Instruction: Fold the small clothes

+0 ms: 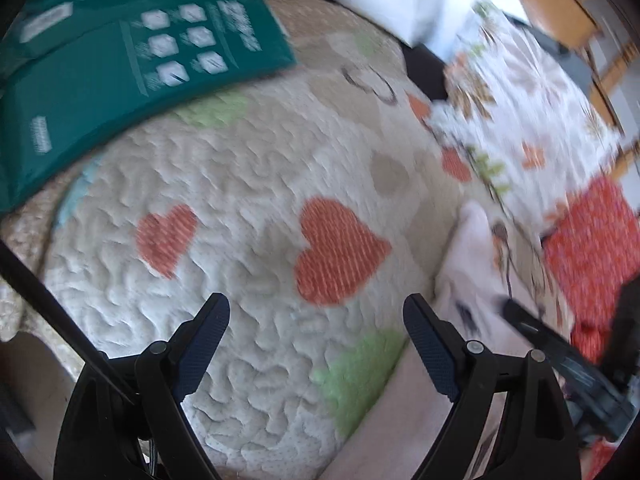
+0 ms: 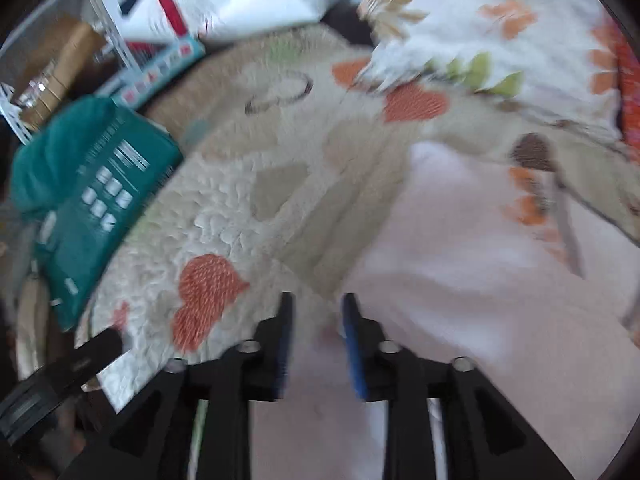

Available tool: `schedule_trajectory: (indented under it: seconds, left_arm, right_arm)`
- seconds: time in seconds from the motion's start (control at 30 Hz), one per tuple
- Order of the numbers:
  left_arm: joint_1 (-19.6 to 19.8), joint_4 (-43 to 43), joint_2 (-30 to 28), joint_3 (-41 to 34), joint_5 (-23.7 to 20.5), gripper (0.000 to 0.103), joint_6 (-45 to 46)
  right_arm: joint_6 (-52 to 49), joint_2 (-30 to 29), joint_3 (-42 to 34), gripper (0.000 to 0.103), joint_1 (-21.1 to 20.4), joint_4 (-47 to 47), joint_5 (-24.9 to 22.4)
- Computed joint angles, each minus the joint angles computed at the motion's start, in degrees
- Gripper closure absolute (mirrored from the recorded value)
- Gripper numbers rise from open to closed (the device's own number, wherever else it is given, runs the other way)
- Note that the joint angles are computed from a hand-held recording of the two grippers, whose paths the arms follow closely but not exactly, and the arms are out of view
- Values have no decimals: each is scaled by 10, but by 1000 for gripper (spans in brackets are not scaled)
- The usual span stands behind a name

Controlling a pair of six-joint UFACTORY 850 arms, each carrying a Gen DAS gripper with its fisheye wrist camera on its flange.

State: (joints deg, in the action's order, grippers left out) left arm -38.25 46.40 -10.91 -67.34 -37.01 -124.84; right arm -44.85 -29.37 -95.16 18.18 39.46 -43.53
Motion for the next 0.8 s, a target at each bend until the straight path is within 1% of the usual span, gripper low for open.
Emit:
schedule_trajectory:
  seconds: [0.03, 0.07, 0.1, 0.13, 0.17, 0.2, 0.27, 0.3, 0.33, 0.4, 0.43, 0.47, 0.53, 0.57, 0.6, 0.63, 0.67, 0.7, 0.77, 0.8]
  left_arm:
    - [4, -4, 3, 10, 36, 15, 13]
    - [6, -9, 5, 18, 64, 15, 21]
    - [8, -15, 7, 27, 93, 15, 28]
    - [10, -21, 8, 37, 128, 15, 39]
    - [10, -16, 7, 42, 148, 15, 36]
    - [6, -2, 5, 43, 155, 16, 27]
    - [-3, 26, 1, 38, 141, 16, 18]
    - [-7, 44, -1, 37, 147, 18, 16]
    - [-11, 69, -2, 38, 161, 21, 4]
    - [-13, 106, -7, 41, 207, 26, -24]
    - [-18, 117, -14, 38, 223, 26, -33]
    - [-24, 106, -20, 30, 216, 26, -19]
    - [-46, 53, -42, -2, 165, 26, 65]
    - [-50, 36, -49, -10, 163, 26, 92]
    - [-55, 24, -52, -13, 168, 26, 108]
    - [-62, 14, -54, -16, 172, 26, 122]
    - [-66, 1, -55, -14, 183, 26, 137]
    - [-72, -1, -54, -11, 192, 28, 139]
    - [-83, -13, -51, -1, 204, 34, 138]
    - [-85, -17, -48, 5, 217, 42, 134]
  right_arm:
    - [-26, 21, 24, 49, -20, 16, -3]
    - [-46, 40, 44, 48, -38, 24, -4]
    - [-66, 66, 74, 48, -67, 28, 0]
    - [-76, 86, 99, 47, -88, 27, 6]
    - [-85, 108, 128, 46, -116, 26, 15]
    - [-89, 128, 157, 46, -145, 28, 26]
    - [-93, 156, 197, 45, -198, 37, 31]
    - [-91, 165, 215, 45, -227, 42, 32]
    - [-85, 170, 230, 45, -253, 46, 32]
    - [-79, 176, 255, 45, -301, 56, 33]
    - [-75, 176, 264, 45, -317, 58, 35]
    - [-76, 175, 274, 45, -334, 65, 32]
    - [-92, 162, 286, 45, -360, 108, -9]
    - [-106, 150, 289, 43, -374, 138, -46]
    - [-126, 149, 301, 43, -385, 178, -70]
    - [-148, 152, 313, 43, -391, 211, -83]
    - [-157, 148, 314, 43, -397, 227, -113]
    - [-158, 135, 310, 43, -404, 242, -167]
    - [-151, 122, 311, 43, -405, 253, -219]
    - [-151, 122, 317, 43, -398, 250, -228]
